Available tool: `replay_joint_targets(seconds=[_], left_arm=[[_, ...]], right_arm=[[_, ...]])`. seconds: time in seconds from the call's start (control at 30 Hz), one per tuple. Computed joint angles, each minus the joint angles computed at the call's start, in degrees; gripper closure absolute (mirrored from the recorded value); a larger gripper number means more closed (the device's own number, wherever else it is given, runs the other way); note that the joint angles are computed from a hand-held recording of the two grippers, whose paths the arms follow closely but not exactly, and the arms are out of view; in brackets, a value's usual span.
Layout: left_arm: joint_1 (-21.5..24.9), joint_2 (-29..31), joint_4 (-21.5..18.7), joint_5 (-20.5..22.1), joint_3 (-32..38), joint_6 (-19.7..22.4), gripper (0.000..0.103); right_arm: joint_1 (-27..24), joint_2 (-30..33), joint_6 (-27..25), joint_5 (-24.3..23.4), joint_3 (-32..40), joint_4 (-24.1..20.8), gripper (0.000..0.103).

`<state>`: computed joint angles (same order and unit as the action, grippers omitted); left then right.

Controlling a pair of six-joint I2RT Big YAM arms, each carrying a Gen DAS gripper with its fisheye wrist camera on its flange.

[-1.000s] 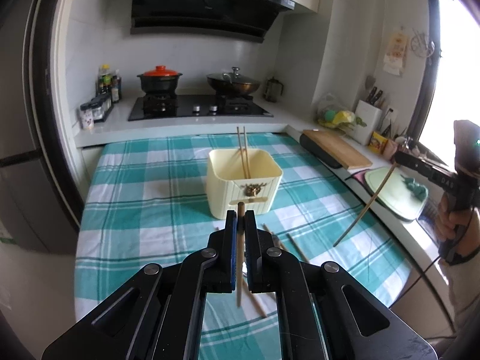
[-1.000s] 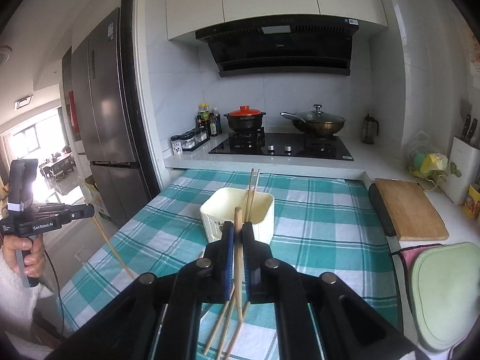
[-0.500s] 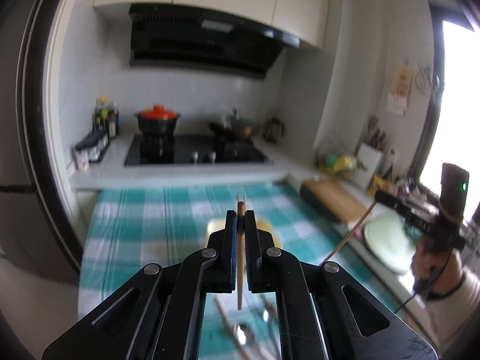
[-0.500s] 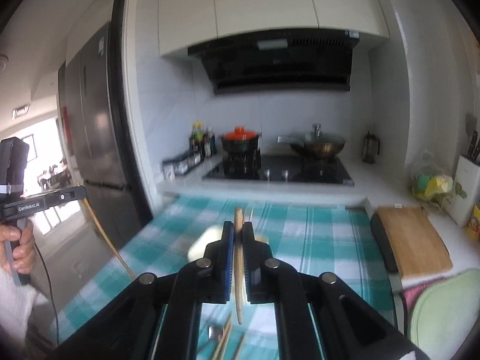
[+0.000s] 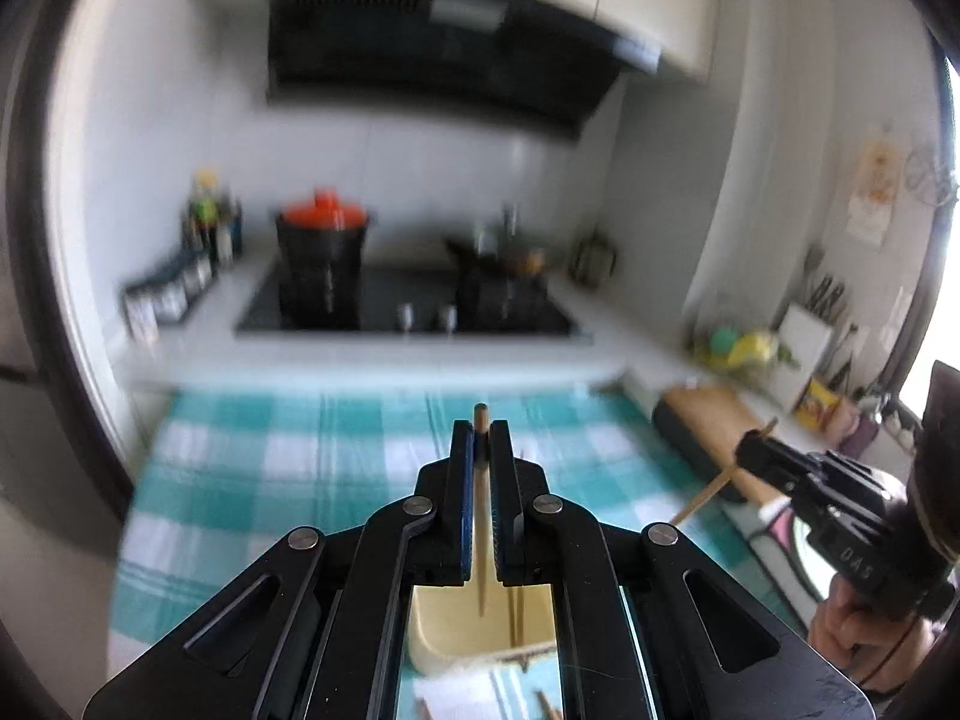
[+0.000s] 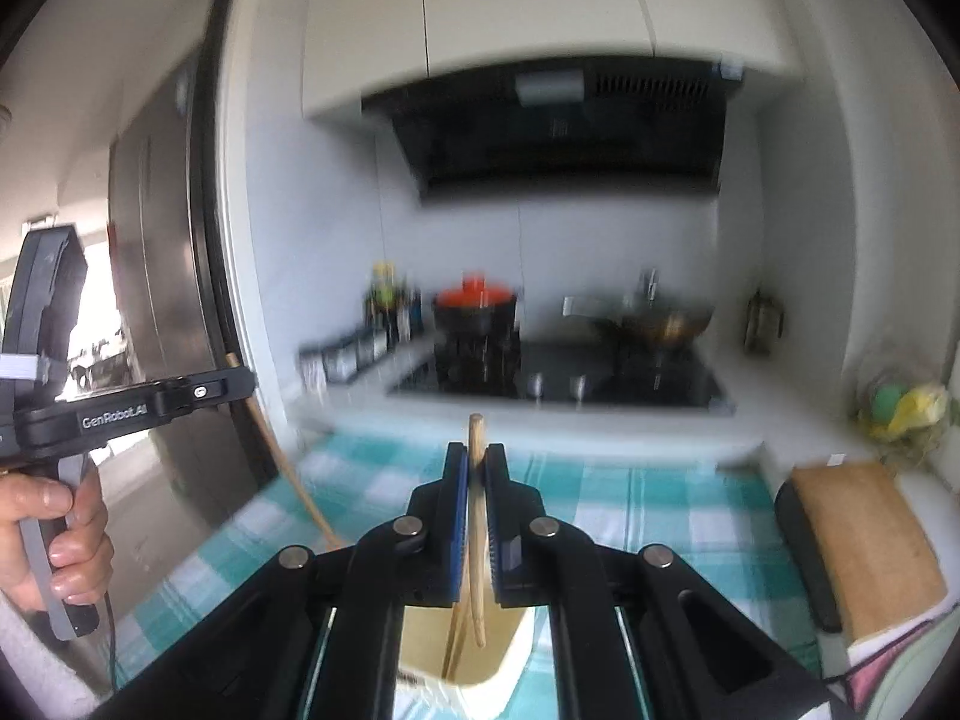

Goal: Organize utensils
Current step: 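Lift both chopsticks into the cream holder and open both tools, then move both open tools back over the remaining utensils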

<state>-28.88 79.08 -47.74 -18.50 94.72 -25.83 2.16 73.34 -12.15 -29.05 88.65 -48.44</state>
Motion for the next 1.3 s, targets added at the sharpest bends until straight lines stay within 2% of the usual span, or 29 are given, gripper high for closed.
replay_joint_targets(seconds=[0.07,0.17,0.3,0.37,0.4,0.43,0.5,0.6,0.63,0.73,0.87,1.0,1.1,1.13,1.2,1.23,1.3], left_arm=[[1.7,3.4,-5.0,4.4,2.5,-1.0,0.100],[3.3,7.0,-8.8,8.5,4.0,-2.1,0.100],[3.6,9.6,-10.4,10.4,4.7,-2.7,0.099],[3.2,10.7,-11.5,9.9,5.9,-3.1,0.095],[3.0,10.7,-12.0,10.0,6.1,-3.7,0.083],[2.8,10.2,-11.8,10.3,6.0,-4.2,0.062],[2.2,7.1,-9.6,9.5,3.6,-4.7,0.039],[0.9,3.2,-11.1,7.6,1.9,-3.3,0.034],[0.6,2.2,-12.2,7.4,1.4,-3.0,0.029],[-1.2,-2.9,-15.5,6.6,-2.6,-2.7,0.017],[-5.9,-11.3,-20.9,3.9,-11.8,-4.1,0.014],[-13.7,-17.5,-26.1,0.0,-21.1,-10.5,0.012],[-20.2,-19.8,-26.6,-3.9,-27.4,-19.0,0.009],[-21.9,-20.1,-25.2,-4.7,-29.6,-21.7,0.009],[-24.2,-20.6,-19.5,-5.7,-34.2,-26.6,0.009],[-24.6,-20.5,-17.5,-6.4,-35.8,-28.7,0.009],[-24.9,-19.4,-13.5,-6.9,-38.1,-32.3,0.009]], right_arm=[[0.8,3.8,-1.9,1.3,3.0,-6.0,0.097],[1.8,7.6,-3.0,4.0,5.3,-10.2,0.097],[2.9,10.7,-3.4,5.6,6.7,-12.4,0.096],[2.8,10.9,-1.9,5.5,6.4,-11.4,0.089],[2.6,10.6,-1.1,5.0,6.2,-10.8,0.072],[2.3,10.1,0.1,4.3,5.8,-9.5,0.059],[1.4,8.1,1.8,2.5,4.6,-7.3,0.056],[-0.4,5.1,-0.6,1.1,3.8,-8.3,0.056],[-1.4,3.3,-2.7,0.9,2.7,-9.1,0.056],[-4.8,-1.2,-10.3,0.7,0.0,-13.4,0.053],[-12.0,-7.7,-23.1,-0.6,-5.4,-21.4,0.053],[-21.7,-14.6,-38.3,1.2,-13.3,-26.7,0.051],[-27.4,-20.7,-45.3,4.3,-21.9,-23.5,0.050],[-28.9,-22.1,-45.7,4.4,-24.7,-22.1,0.050],[-32.0,-23.0,-44.6,2.1,-29.3,-21.3,0.050],[-32.7,-23.0,-43.2,1.3,-31.0,-20.9,0.050],[-33.3,-23.8,-38.1,0.4,-35.7,-17.3,0.050]])
